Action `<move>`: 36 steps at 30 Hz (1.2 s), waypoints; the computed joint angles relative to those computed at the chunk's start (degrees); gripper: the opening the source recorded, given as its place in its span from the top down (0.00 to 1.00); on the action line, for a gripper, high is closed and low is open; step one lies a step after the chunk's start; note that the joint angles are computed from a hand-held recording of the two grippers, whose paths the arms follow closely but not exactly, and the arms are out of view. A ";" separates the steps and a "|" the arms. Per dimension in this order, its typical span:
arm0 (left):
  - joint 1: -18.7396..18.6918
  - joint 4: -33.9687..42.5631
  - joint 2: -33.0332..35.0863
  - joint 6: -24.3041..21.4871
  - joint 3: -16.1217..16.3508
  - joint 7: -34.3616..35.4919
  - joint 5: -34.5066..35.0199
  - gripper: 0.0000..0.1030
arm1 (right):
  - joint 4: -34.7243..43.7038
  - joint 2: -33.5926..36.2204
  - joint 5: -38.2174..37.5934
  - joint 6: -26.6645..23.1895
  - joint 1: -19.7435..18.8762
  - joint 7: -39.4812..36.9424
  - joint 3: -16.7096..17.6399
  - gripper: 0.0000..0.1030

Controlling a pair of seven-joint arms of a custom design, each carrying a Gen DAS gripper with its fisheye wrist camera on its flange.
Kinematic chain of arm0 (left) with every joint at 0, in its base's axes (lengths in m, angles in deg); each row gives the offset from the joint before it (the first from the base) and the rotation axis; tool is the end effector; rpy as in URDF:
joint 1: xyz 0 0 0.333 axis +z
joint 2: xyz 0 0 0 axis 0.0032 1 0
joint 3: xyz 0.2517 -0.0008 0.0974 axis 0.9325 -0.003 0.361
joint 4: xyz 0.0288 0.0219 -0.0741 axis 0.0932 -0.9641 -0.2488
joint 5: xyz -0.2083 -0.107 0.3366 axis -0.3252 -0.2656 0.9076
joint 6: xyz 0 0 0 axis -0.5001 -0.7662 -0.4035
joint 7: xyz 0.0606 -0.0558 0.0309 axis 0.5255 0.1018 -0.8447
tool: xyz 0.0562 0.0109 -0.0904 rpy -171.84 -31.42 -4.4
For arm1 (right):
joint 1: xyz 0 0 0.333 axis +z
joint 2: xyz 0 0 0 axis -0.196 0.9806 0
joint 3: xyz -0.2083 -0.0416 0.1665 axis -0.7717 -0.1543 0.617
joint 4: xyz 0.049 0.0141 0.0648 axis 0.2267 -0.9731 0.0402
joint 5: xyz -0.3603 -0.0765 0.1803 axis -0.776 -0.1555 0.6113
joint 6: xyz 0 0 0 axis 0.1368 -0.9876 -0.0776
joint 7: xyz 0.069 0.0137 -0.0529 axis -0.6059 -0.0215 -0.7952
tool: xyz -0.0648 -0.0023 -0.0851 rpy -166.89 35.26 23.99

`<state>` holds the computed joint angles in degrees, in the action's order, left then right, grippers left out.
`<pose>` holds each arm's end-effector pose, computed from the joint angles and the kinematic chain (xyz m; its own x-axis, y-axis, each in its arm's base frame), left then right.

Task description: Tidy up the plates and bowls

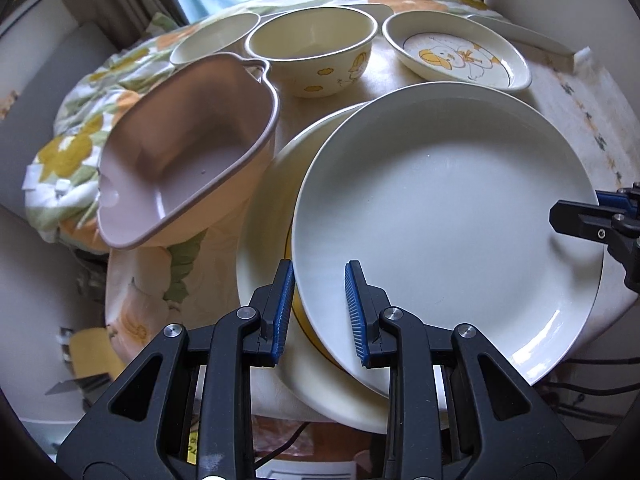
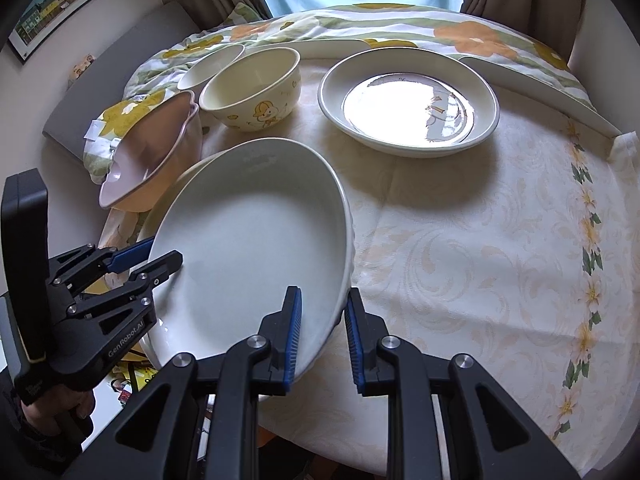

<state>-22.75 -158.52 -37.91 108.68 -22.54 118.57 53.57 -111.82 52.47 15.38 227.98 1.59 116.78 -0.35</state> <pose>0.6586 -0.3429 0.4664 -0.4206 -0.8932 -0.1591 -0.7965 0.4475 -0.4066 0.5928 0.1646 0.4724 -0.0356 -0.9722 -0.2316 -0.9095 0.1276 -0.3957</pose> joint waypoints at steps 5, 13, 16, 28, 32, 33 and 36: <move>-1.19 -0.72 -0.56 0.35 0.80 -1.03 2.96 0.77 | 1.24 0.99 -1.94 -0.79 0.19 0.57 0.21 0.81; -1.51 -2.45 -1.93 0.49 1.11 -2.32 5.83 0.77 | 3.97 2.77 -9.18 -3.03 1.03 2.32 0.65 0.80; -1.76 -3.32 -2.56 0.51 1.28 -2.97 7.37 0.77 | 4.84 3.28 -10.31 -3.52 1.16 2.13 0.70 0.80; -1.15 -4.28 -3.30 0.71 0.78 -3.89 7.97 0.77 | 4.76 3.49 -10.93 -2.77 1.31 2.23 0.78 0.80; -0.94 -4.15 -3.31 0.57 0.58 -4.15 7.34 0.77 | 4.37 3.26 -10.22 -2.40 1.17 2.07 0.73 0.80; -0.81 -3.97 -3.22 0.51 0.52 -4.26 6.95 0.77 | 4.38 3.25 -10.26 -2.43 1.19 2.11 0.74 0.80; -1.04 -3.30 -2.89 -0.02 0.63 -4.52 7.04 0.77 | 4.33 3.22 -9.86 -2.41 1.13 2.13 0.72 0.80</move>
